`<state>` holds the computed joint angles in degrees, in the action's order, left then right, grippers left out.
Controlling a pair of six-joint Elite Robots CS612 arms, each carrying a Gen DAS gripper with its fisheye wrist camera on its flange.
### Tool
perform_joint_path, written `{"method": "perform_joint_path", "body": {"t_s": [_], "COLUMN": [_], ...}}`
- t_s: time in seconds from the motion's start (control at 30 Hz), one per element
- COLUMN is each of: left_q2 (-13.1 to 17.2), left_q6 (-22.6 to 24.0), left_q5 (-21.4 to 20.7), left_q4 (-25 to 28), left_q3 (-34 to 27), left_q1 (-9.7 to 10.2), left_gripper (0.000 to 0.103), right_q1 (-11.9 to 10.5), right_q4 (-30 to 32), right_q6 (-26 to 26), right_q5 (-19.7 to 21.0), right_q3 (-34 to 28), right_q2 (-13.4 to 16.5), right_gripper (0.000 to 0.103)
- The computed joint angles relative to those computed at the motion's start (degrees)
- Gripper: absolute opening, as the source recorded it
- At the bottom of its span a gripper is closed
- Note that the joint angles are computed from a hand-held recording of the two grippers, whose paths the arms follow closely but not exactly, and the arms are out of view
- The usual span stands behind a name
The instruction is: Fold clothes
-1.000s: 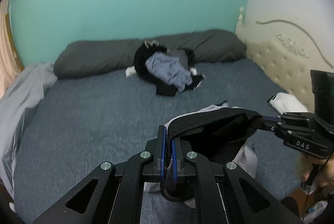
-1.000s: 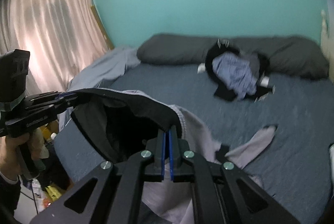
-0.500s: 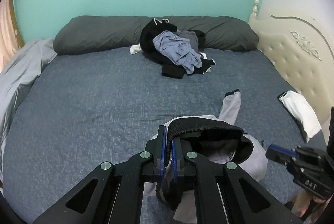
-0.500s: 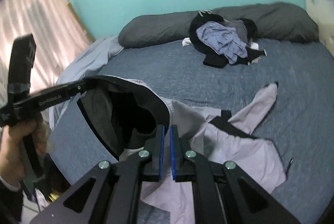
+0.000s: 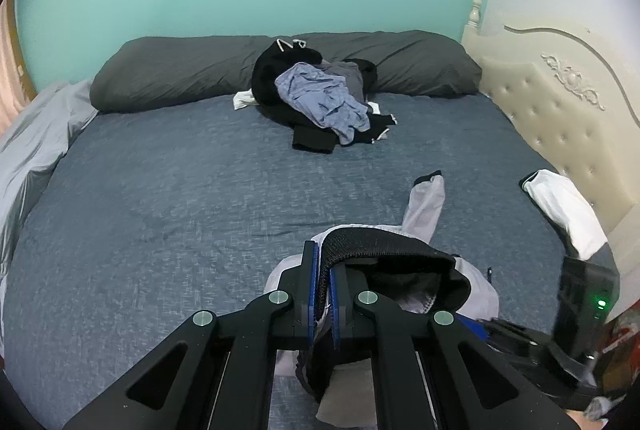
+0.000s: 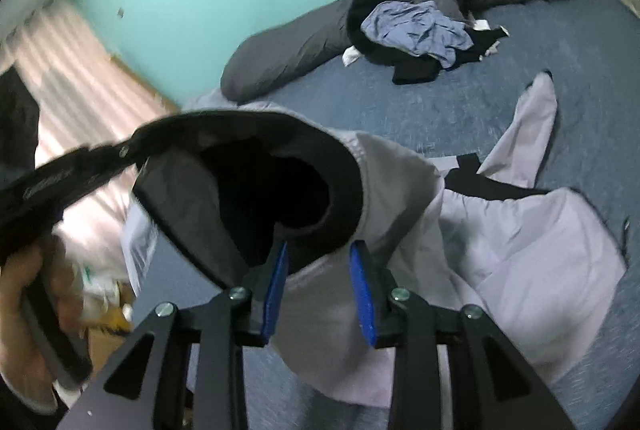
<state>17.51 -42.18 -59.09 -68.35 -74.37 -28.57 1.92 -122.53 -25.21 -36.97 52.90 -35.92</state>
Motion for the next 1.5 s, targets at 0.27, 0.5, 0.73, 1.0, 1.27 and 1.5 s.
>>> {"method": "perform_joint_path", "body": {"t_s": [0.27,0.5,0.73,1.0,1.27,1.5], "left_q2": [-0.15,-0.05,0.00,-0.01,-0.26,-0.14], "left_q6": [0.42,0.58,0.14,-0.01,0.07,-0.63], "left_q5": [-0.33,-0.12,0.34,0.08,0.24,0.11], "left_q4": [-0.50,-1.09,-0.86,-1.09,-1.33,-1.29], "left_q3": [0.24,0.23,0.13,0.32,0.82,0.72], "left_q1": [-0.20,-0.31,-0.23,-0.13,-0.37,-0.15], "left_gripper": [0.005,0.005,0.005,0.005,0.005,0.005], "right_q1": [-0.04,-0.09,-0.74,-1.78,-1.55,-1.81], "right_q4": [-3.85,-4.93,-11.93,-10.64,-12.25,-17.64], "right_q6": [5.25,4.96,7.59,10.14,13.50,14.83], "right_q5": [2.85,5.03,4.28,6.59,6.76,10.67], "right_q3": [-0.93,-2.08,-1.53,-4.80,-3.00,0.24], "right_q2": [1.79,2.84,2.79,3.91,3.40,2.30], "right_gripper": [0.033,0.008,0.000,0.004,0.047,0.058]}}
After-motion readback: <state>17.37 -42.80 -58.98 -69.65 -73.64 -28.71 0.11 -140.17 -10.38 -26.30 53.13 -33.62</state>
